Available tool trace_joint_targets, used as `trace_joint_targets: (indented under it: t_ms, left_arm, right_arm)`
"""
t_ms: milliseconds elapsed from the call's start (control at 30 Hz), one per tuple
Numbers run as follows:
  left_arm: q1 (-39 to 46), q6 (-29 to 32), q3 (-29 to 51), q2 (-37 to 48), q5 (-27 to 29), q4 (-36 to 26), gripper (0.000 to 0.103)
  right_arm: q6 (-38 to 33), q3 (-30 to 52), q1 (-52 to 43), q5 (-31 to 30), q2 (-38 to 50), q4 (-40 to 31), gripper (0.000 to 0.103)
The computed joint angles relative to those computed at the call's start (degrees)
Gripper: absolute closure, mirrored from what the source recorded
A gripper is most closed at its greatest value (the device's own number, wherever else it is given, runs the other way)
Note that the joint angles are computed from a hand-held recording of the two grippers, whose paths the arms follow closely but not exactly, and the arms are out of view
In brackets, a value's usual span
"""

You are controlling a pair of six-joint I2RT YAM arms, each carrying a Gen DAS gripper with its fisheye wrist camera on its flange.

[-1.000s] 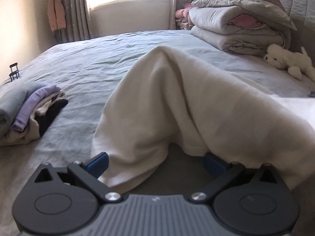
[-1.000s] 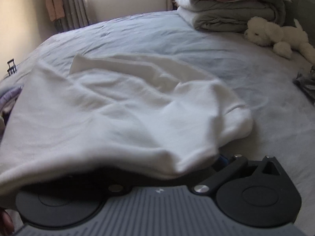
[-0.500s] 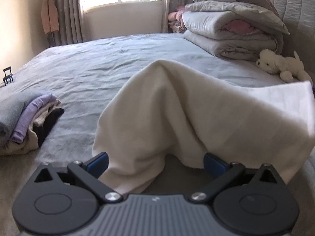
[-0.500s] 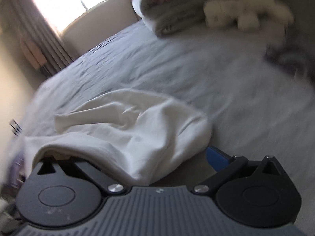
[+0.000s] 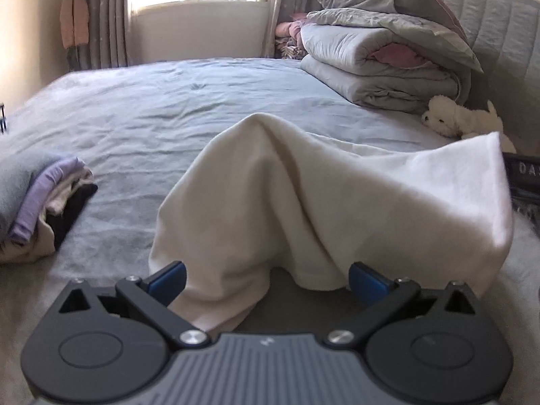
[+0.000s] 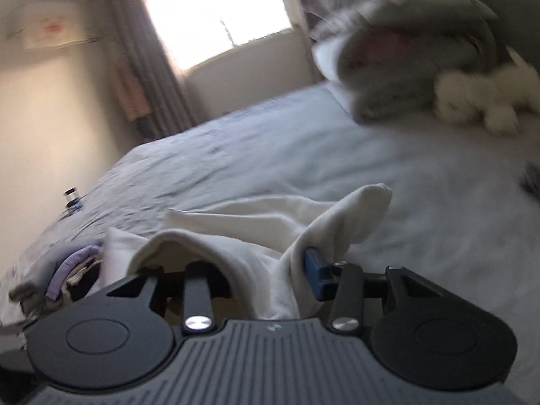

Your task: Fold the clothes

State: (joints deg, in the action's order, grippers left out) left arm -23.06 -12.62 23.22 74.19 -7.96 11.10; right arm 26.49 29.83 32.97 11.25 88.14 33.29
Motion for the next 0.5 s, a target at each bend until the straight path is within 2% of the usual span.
trace_joint_targets:
  t_ms: [33, 67, 100, 167, 233, 300, 333, 367, 400, 433, 467, 500]
  left_arm:
    - [0.5, -0.2, 0.0, -0.8, 1.1, -0.4, 0.000]
    - [1.0, -0.2, -0.2, -2.0, 2.0, -0.8, 0.000]
    - [1.4, -0.1, -0.4, -3.3, 2.8, -1.2, 0.001]
    - [1.8, 0.1, -1.3, -5.9, 2.8, -1.5, 0.001]
    - [2.4, 0.8, -1.6, -6.5, 3.3, -2.1, 0.000]
    - [3.1, 1.5, -1.5, -6.2, 4.0, -2.9, 0.000]
    - [3.4, 1.9, -1.4, -5.7, 4.3, -3.3, 0.000]
    - [3.3, 2.3, -1.3, -5.4, 4.1, -3.4, 0.000]
    - [3.3, 2.7, -1.2, -5.1, 3.9, -3.5, 0.000]
    - [3.3, 3.1, -1.1, -4.8, 3.6, -3.5, 0.000]
    - [3.2, 3.5, -1.0, -4.7, 3.5, -3.6, 0.000]
    - [3.2, 3.7, -1.1, -5.3, 3.8, -3.8, 0.000]
  right_arm:
    - [-1.2, -0.6, 0.5, -0.4, 0.3, 2.1, 0.067]
    - [-2.7, -1.2, 0.9, -1.3, 0.3, 4.4, 0.085]
    - [-4.2, -1.8, 1.2, -2.4, 0.3, 6.6, 0.089]
    - [-7.3, -2.0, 2.1, -4.2, 0.4, 8.8, 0.086]
    - [-9.8, 0.1, 2.6, -5.2, 1.1, 5.7, 0.086]
    - [-7.8, 1.6, 1.7, -4.4, 1.7, 1.4, 0.083]
    - [-5.6, 1.5, 0.5, -4.9, 1.7, 0.5, 0.076]
    - [-3.0, 1.2, -1.0, -5.9, 1.7, 0.1, 0.054]
    - [0.4, 0.7, -2.6, -6.7, 1.4, -0.3, 0.039]
    - [4.4, 0.2, -4.0, -7.0, 1.2, -0.3, 0.016]
    - [8.4, -0.4, -5.8, -7.5, 1.2, 0.1, 0.007]
    - [11.5, -0.5, -7.0, -7.5, 1.3, -0.6, 0.007]
